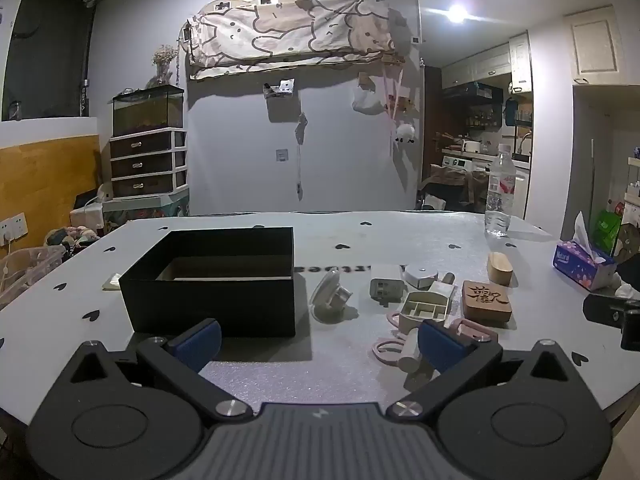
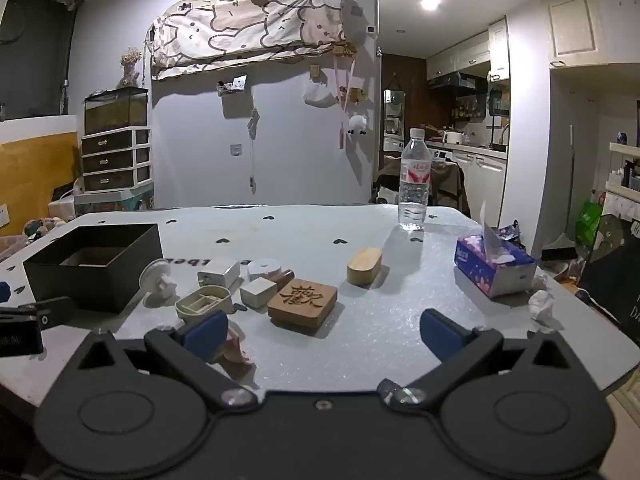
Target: Organize rigid objects
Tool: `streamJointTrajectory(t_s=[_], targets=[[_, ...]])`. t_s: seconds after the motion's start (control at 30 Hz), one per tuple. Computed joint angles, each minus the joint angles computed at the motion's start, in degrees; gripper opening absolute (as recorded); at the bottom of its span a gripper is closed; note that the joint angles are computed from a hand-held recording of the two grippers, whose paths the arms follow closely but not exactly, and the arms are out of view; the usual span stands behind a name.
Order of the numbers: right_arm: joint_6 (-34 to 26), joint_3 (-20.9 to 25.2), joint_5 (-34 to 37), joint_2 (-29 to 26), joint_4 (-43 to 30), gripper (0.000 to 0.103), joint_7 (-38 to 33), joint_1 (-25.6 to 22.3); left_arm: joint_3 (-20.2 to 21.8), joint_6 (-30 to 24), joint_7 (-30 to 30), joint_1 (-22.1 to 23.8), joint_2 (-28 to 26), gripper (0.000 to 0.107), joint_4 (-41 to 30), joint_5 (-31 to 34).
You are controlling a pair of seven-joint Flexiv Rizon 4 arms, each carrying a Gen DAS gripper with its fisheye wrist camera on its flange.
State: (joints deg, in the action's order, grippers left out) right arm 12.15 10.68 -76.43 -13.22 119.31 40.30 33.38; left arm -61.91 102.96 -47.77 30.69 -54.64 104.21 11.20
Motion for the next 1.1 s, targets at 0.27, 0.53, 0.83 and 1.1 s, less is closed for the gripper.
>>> streamJointTrajectory(t_s=[0.27,0.53,0.83,1.1], targets=[[-0.16,-0.01,0.08,-0.11,-0.20,0.103,0.04,0.13,0.47,-0.03,-0.08,-0.36,0.14,0.103,-0.37,-0.06],[-0.40,-0.07,0.41,-0.29,-0.39,0.103,-0.21,0.22,0.01,0.16,-0.01,0.08,-0.06,0.103,-0.07,0.24],[-0.34,-0.10,0.45,-0.33,-0.55,0.103,-0.42,0.26,0.36,0.36,-0.41,-0.15,0.28,0.103,0.01,0.37],[-0.34,-0.09,0.56,-0.36,-0.60,0.103,-0.47,0.27,0.38,0.37,-0.43,-0.17,0.24,0.103,-0.04,0.46]])
